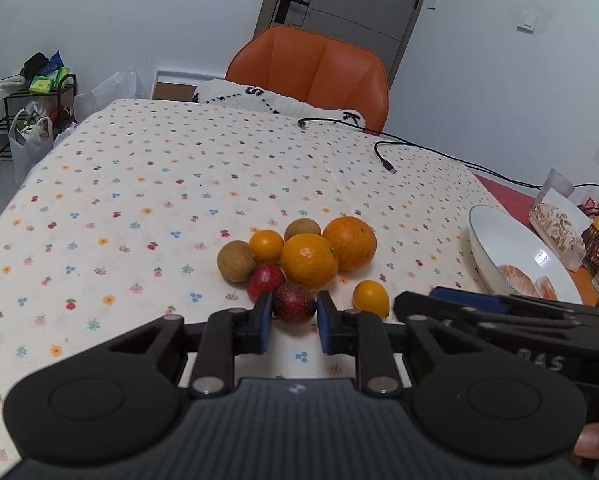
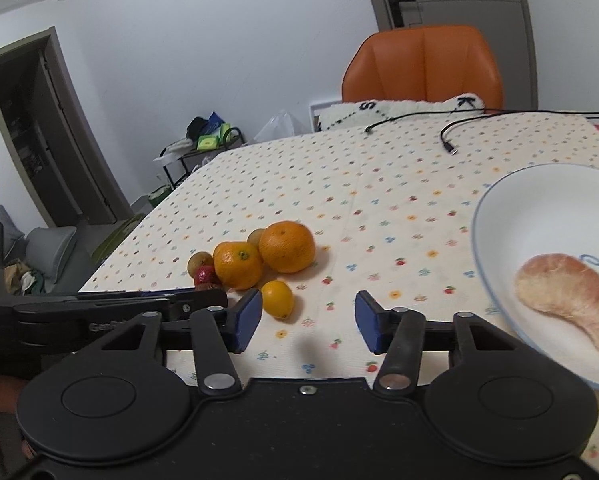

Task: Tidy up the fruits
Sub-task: 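Move both tools back to the fruit pile and grasp a red plum with the left tool, then grasp the small tangerine with the right tool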

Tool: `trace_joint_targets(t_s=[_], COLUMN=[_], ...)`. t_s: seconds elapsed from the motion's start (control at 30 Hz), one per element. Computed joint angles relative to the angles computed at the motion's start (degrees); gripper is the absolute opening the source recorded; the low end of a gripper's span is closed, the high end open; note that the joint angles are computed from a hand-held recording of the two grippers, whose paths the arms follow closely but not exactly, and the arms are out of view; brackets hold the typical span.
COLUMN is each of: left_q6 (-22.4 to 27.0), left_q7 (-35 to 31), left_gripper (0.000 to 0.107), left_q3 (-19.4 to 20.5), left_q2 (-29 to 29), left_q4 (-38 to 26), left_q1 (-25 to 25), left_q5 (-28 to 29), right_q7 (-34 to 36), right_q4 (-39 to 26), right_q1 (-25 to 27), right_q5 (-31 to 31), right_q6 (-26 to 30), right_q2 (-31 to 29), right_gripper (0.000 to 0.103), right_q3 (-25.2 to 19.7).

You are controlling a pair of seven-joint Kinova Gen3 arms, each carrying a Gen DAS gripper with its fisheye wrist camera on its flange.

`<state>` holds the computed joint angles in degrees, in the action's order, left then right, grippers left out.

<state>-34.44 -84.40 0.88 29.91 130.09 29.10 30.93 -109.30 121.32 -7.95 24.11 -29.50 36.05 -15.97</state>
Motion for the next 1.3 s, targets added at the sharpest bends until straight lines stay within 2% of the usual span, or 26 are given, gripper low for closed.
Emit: trace_joint_targets(t_s=[0.13, 0.37, 0.5, 0.6, 0.7, 0.8, 0.97, 1.13, 1.3], left_q6=[-0.1, -1.9, -2.6, -3.2, -3.4, -3.7, -4.5, -4.5, -4.5], left_q7=[-0.2, -3.4, -4.3, -4.4, -4.9, -5.5, -5.7, -5.1, -3.7], left_gripper=[0.022, 0.022, 0.022, 0.022, 0.022, 0.022, 0.022, 0.022, 0.022], left_q3=[-0.3, -1.4, -1.0, -0.5, -0.2, 0.1, 0.5, 0.7, 0.8], left_q2=[-0.5, -0.9, -1.1, -1.2, -1.2, -1.2, -1.5, -1.6, -1.8], left_q4=[0.0, 0.5, 0.9, 1.1, 0.9, 0.7, 1.4, 2.1, 2.9], left_q1=[0.2, 2.7, 3.1, 2.9, 3.1, 3.5, 4.0, 3.3, 2.2], left_q5=[0.6, 7.2, 9.5, 9.8, 9.8, 10.0, 10.8, 10.6, 9.1], right_q7=[-1.3, -2.5, -3.2, -3.5, -3.4, -3.7, -4.6, -3.3, -1.9], right_q4=[-1.9, -4.0, -5.1, -5.4, -4.3, -3.1, -1.9, -2.1, -4.0], right_q1=[0.7, 1.7, 2.8, 4.0, 4.3, 4.6, 4.3, 1.2, -0.5], right_q5=[2.1, 5.4, 7.4, 8.7, 8.6, 8.5, 8.3, 5.8, 4.4], right_q6=[1.7, 3.6, 5.1, 5.6, 4.0, 2.6, 1.2, 1.3, 2.8], right_q2=[1.2, 2.7, 3.6, 3.7, 3.2, 2.4, 1.6, 1.6, 2.5], right_gripper=[0.049, 0.047, 0.035, 0.019, 0.012, 0.009, 0.009, 0.037, 0.038], right_q3=[-1.5, -3.7, -5.2, -6.1, -5.7, -5.0, -3.8, -1.6, -1.4])
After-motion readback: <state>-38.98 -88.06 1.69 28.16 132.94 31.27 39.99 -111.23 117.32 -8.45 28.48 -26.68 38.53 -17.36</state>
